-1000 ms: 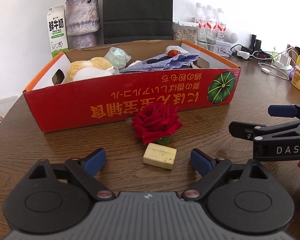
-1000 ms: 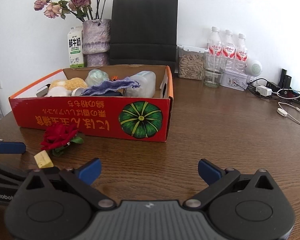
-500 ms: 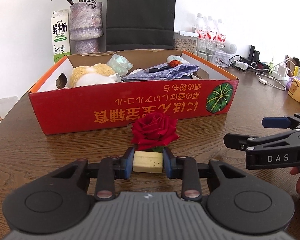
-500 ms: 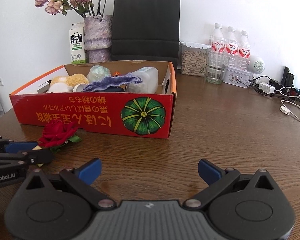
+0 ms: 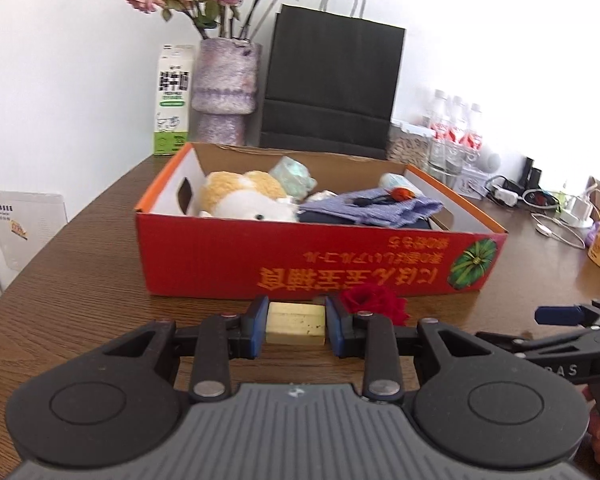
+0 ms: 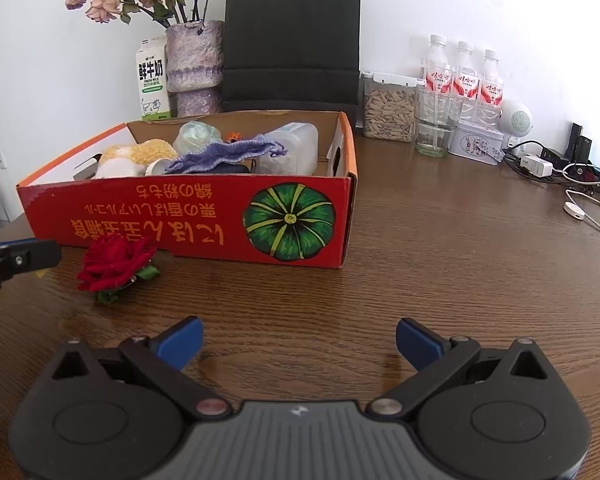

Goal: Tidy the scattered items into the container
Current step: 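Grasp the red rose with the right gripper, then carry the yellow block and red rose into the box and open both grippers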

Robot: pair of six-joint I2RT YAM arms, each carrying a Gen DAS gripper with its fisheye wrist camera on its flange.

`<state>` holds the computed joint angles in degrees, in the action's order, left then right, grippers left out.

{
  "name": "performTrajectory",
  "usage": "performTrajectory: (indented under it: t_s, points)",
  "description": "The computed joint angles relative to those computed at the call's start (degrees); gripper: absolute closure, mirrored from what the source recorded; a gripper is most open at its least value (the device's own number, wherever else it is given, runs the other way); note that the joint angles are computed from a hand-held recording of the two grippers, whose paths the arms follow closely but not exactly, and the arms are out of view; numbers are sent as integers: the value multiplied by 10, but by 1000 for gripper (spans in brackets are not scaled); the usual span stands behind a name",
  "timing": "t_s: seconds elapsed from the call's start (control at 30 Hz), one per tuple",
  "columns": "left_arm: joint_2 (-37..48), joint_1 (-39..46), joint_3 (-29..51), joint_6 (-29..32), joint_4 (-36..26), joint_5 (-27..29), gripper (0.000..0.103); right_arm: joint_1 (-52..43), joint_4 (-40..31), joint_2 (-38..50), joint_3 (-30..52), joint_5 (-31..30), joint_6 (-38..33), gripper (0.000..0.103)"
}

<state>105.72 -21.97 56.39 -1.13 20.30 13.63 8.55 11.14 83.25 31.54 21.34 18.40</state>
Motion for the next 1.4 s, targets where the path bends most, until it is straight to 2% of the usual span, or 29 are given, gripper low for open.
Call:
performTrajectory:
  t_s: [0.23,0.47,0.6,0.73,0.77,0.8,0.83,0.87,0.9,1.0,1.1,1.4]
  points:
    - [4,30,4,-12,16,-8,72,44,37,11,2,13,-3,0]
    - [14,53,18,-18,9,-17,72,98,55,46,46,23,-11,0]
    - [15,64,20,-19,8,-12,72,105,16,88,118,17,-7,0]
    - [16,70,21,-19,5,-11,72,95,-58,157,218,1,10,2]
    - [16,70,22,-19,3,-11,72,92,-75,172,238,-4,14,9]
    - [16,70,22,-19,2,-11,72,89,-91,187,255,-9,20,21]
    - [15,70,21,-17,3,-10,72,86,-98,196,263,-18,23,25]
    - [15,70,20,-15,4,-10,72,92,-78,196,253,-1,14,50]
    - [15,69,19,-14,4,-10,72,94,-61,191,241,0,7,58]
    - [14,68,17,-13,6,-10,72,93,-5,161,192,-29,-2,60]
    - [15,67,17,-12,6,-14,72,110,38,146,157,1,-19,60]
    - [13,60,7,-4,21,-24,72,118,73,112,110,10,-22,60]
